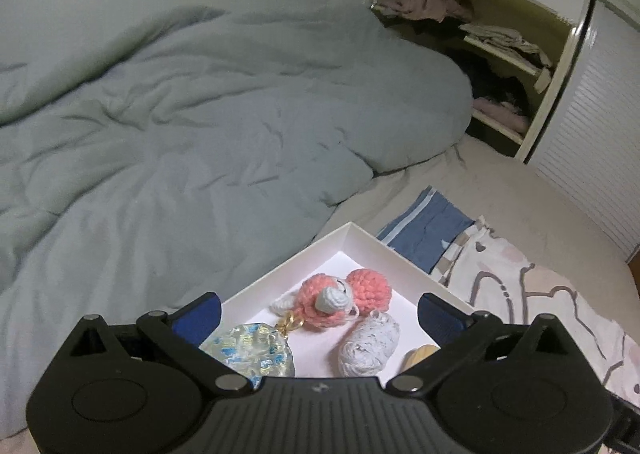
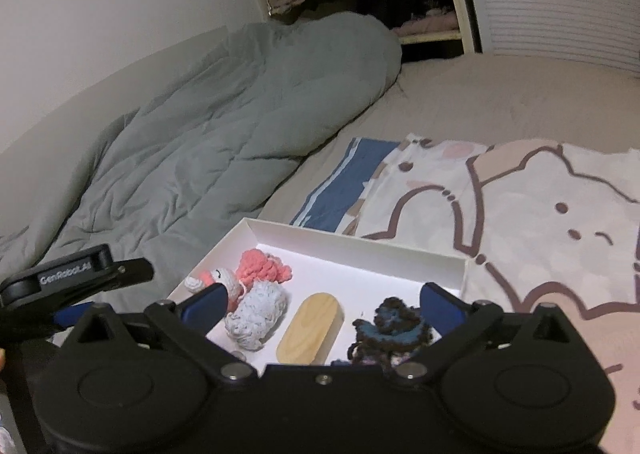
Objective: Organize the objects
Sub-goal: 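Lower the bunny and yarn ball into the box and open both tools, then withdraw both tools up and away from the filled white box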
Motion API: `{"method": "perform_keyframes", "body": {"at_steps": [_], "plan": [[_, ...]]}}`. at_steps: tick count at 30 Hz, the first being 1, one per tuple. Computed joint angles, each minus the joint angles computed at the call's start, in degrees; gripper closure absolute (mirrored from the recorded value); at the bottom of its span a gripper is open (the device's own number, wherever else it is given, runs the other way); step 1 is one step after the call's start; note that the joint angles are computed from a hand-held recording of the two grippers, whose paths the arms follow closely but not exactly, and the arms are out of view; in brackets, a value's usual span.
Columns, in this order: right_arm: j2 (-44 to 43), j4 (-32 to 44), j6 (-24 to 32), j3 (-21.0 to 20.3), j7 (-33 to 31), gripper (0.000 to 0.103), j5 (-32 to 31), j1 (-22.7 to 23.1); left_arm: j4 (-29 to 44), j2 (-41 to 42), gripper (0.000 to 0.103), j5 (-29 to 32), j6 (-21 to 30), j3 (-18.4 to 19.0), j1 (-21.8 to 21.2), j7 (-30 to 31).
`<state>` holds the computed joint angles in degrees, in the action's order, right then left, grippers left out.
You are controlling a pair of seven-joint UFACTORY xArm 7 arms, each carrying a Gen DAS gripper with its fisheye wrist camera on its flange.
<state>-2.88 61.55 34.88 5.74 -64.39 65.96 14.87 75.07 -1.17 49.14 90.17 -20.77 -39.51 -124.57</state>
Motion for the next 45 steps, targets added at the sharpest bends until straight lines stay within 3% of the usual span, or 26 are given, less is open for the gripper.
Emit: {"method": "perform_keyframes", "body": {"at_steps": [10,21,28,34,38,45], "plan": [[-7.3,-3.6,4.1,-3.9,-4.0,0.000,-1.1,-1.6,9.8,5.2,0.000,4.7,8.2,-1.6,-6.2,5.0],[-14.6,-7.3,9.3,-9.3,-5.6,0.000,-3.3,-3.2,22.0,13.1,0.000,9.2,15.3,1.8,-17.1,8.4],[-18.0,-9.6,11.2,-12.1,-7.4,0.000,-5.0,-4.4,25.3,16.1,0.000,10.4,16.6,4.0,-22.3,9.4],[-19.9,-11.9,11.5,-13.8,-9.5,0.000,-6.5,-5.2,30.3,21.2,0.000,11.5,21.3,6.3,-27.1,12.6],[-20.8,-13.5,11.3,-14.4,-10.9,0.000,-7.3,-5.5,32.0,23.2,0.000,10.3,21.3,7.8,-28.9,15.3],[-22.2,-16.5,10.8,-15.4,-13.9,0.000,-8.1,-5.7,29.6,22.7,0.000,7.6,16.7,8.0,-29.3,13.6]]}}
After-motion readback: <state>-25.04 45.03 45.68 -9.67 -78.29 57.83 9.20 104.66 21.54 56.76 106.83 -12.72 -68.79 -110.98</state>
